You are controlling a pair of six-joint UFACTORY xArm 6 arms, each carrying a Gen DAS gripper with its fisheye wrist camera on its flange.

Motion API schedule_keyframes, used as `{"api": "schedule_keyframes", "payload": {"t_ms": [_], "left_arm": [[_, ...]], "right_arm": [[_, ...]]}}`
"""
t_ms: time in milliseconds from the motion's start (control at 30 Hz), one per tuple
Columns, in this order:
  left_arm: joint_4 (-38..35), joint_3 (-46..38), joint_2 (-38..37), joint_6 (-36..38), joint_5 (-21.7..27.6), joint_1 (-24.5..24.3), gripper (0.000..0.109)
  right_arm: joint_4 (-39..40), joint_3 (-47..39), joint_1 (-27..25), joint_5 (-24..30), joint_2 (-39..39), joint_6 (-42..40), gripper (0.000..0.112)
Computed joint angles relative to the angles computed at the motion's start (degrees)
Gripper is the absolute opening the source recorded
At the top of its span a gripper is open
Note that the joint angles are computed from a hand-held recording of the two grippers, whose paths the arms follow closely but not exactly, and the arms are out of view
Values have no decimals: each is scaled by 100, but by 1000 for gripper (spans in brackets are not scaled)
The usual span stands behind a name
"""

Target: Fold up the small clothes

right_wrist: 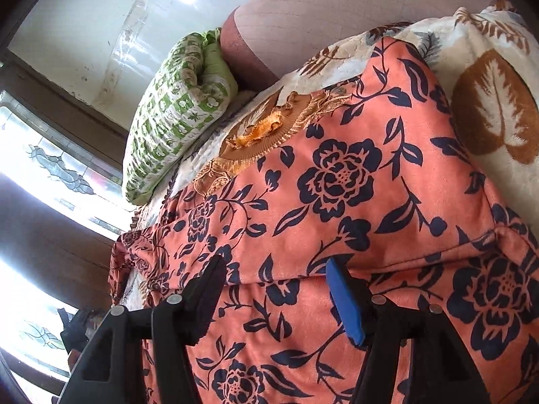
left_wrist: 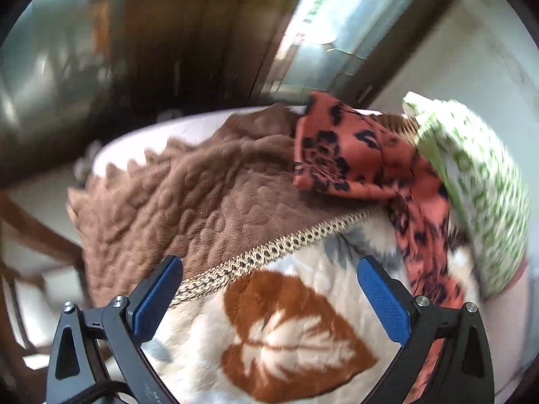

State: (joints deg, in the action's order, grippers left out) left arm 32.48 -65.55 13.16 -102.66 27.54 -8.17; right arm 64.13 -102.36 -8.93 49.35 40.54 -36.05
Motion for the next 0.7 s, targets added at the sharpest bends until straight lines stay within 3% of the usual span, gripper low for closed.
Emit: {"api": "schedule_keyframes", "payload": {"t_ms": [67,100,133,200,300,500,600,667,700], "left_arm": [[-323,37,232,-94,-532,156,103],[-211,-73,340,-277,-456,196,101],[142,-213,392,-658,-291,219,101],[681,-357,498,-1184,-479,358,101],[58,-758,778,-658,-249,460,101],[52,-1514,1252,-232,171,449,101],[60,-1754,1310,-58,527,363,89],[104,-1994,1443,83,724,343,75],[-49,-2158,1554,337,803,349,53]], "right_arm": [[-36,-131,-27,40,104,72,65],[-50,-174,-40,64,136,91,65],[-53,-213,-56,102,163,100,65],[-48,-256,-73,140,189,111,65],[-25,-287,-79,131,207,115,65],[-150,-340,-25,50,270,176,65],[-171,-332,-3,5,273,145,66],[-194,-336,6,-7,271,139,66],[-193,-340,3,-2,273,140,66]]}}
